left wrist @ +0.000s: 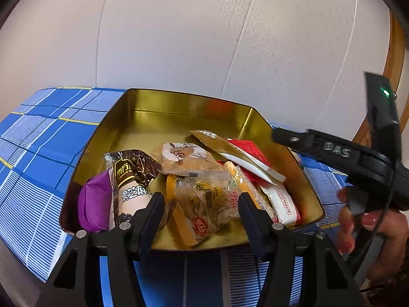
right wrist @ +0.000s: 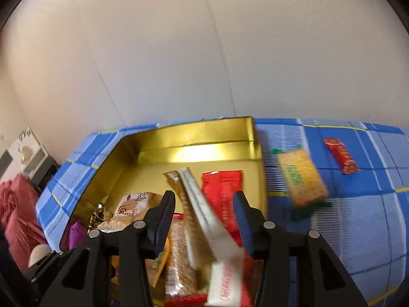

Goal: Organize snacks
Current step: 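Lower the gold stick pouch into the tray and open the right tool, then move the left tool to the WEIDAN cracker pack and close on it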

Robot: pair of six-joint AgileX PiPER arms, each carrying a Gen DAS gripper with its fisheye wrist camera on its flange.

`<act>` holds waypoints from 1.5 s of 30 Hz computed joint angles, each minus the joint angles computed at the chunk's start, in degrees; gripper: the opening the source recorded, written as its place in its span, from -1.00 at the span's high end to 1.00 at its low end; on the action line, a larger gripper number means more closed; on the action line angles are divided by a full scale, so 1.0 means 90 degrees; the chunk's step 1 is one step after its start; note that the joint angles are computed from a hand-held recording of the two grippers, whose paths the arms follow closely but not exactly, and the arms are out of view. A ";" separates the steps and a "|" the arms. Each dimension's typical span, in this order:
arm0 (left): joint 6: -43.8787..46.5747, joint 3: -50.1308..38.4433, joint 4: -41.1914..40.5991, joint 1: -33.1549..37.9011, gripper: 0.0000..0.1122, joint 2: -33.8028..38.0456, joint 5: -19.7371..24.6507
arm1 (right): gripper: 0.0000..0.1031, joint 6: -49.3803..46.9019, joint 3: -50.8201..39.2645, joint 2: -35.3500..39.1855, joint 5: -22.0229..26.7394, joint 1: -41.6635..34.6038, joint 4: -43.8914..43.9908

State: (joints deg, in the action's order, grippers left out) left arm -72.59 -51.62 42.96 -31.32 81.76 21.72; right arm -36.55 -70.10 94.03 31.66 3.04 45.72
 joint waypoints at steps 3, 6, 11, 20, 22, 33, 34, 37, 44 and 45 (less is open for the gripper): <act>0.0051 -0.0026 -0.0064 -0.0047 -0.08 0.0014 0.0000 | 0.07 -0.0421 0.0364 -0.0294 -0.0083 -0.0401 0.0523; 0.0128 -0.0055 -0.0190 -0.0083 -0.08 0.0039 -0.0003 | 0.05 -0.0542 0.0583 -0.0467 -0.0090 -0.0707 0.0657; 0.0168 -0.0092 -0.0301 -0.0174 -0.08 0.0048 0.0047 | 0.04 -0.0501 0.0833 -0.0576 -0.0096 -0.1196 0.0427; 0.0127 -0.0218 -0.0282 -0.0442 -0.08 0.0061 0.0272 | 0.04 -0.0694 0.1293 -0.0466 -0.0111 -0.2107 0.0130; 0.0205 -0.0272 -0.0363 -0.0482 -0.08 0.0072 0.0319 | 0.04 -0.0850 0.1361 -0.0442 -0.0166 -0.2270 0.0137; 0.1122 -0.1027 -0.1272 -0.0796 -0.08 0.0371 0.0548 | 0.04 0.0041 0.1021 -0.0014 -0.0578 -0.2806 -0.1333; 0.1256 -0.1151 -0.1401 -0.0811 -0.08 0.0435 0.0570 | 0.04 0.0032 0.0989 0.0026 -0.0584 -0.2871 -0.1305; 0.1695 -0.1720 -0.1766 -0.0907 -0.08 0.0771 0.0757 | 0.04 -0.0064 0.0976 0.0117 -0.0698 -0.3071 -0.1133; 0.2805 -0.3751 -0.2522 -0.1163 -0.08 0.2017 0.1618 | 0.04 0.0409 0.1201 0.0017 -0.1053 -0.3114 -0.1585; 0.2921 -0.4238 -0.2572 -0.1206 -0.08 0.2326 0.1835 | 0.04 0.0467 0.1220 0.0003 -0.1079 -0.3113 -0.1649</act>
